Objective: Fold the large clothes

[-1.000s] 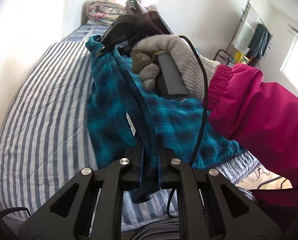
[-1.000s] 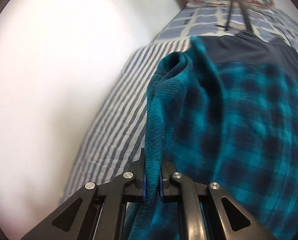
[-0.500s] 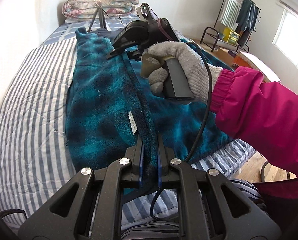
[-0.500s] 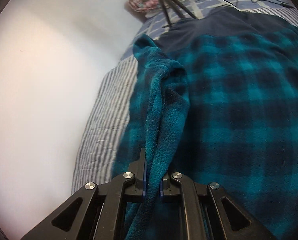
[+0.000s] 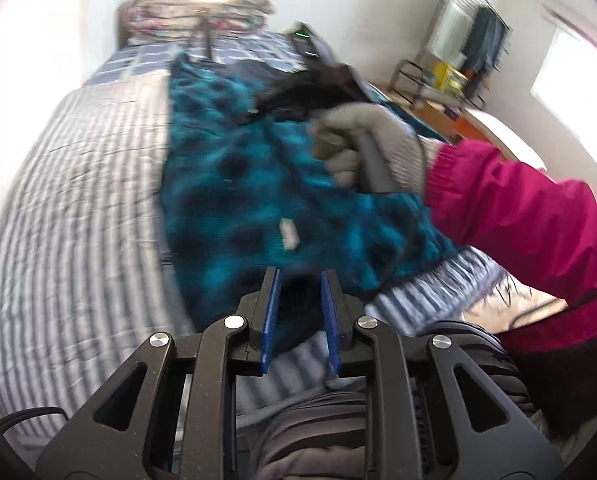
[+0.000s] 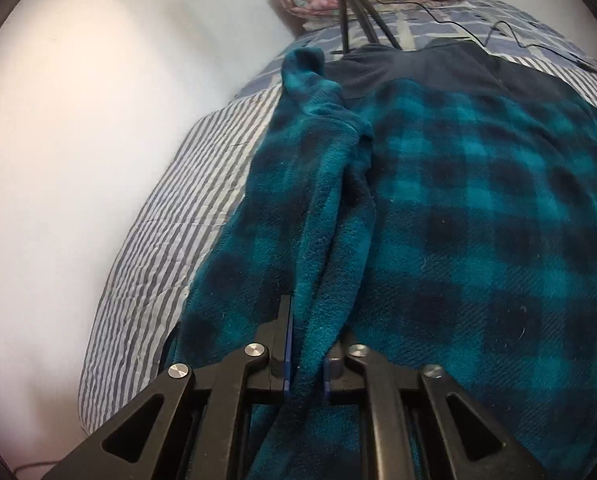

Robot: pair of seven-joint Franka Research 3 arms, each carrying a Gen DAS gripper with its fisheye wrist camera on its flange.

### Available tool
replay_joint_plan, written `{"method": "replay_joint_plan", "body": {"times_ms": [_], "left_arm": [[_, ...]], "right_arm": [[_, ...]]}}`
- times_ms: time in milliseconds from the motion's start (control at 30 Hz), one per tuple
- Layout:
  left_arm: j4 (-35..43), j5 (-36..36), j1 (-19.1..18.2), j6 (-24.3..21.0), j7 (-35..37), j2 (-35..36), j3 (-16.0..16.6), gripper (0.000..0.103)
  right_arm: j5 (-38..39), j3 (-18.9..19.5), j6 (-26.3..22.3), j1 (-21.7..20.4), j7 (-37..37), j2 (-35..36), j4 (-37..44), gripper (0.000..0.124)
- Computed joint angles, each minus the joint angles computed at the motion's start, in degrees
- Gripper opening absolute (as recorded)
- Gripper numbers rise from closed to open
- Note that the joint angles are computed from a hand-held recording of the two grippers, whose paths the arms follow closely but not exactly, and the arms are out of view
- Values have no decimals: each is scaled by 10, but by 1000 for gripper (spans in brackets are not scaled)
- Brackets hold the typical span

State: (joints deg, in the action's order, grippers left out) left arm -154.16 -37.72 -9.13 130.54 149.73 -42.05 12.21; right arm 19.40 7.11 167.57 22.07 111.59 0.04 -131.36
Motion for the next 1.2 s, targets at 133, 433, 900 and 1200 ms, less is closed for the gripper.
{"method": "replay_joint_plan", "body": {"times_ms": [133,433,900,1200], "left_arm": [[35,-44,1,-39,6,40,37,20],[25,-53,12,44,13,75,-23,20],[45,-107,14,55,73,155,-40,20],[43,-131,24,47,94,178,-48,20]], "right_arm": [[21,-8,-19,-9,-21,4,12,36],[-66,-24,-53,-19,46,36,58,38],[-112,-43,-119,-29,22,163,222,17],[-318,-105,-193,39,169,169,258,29]]}}
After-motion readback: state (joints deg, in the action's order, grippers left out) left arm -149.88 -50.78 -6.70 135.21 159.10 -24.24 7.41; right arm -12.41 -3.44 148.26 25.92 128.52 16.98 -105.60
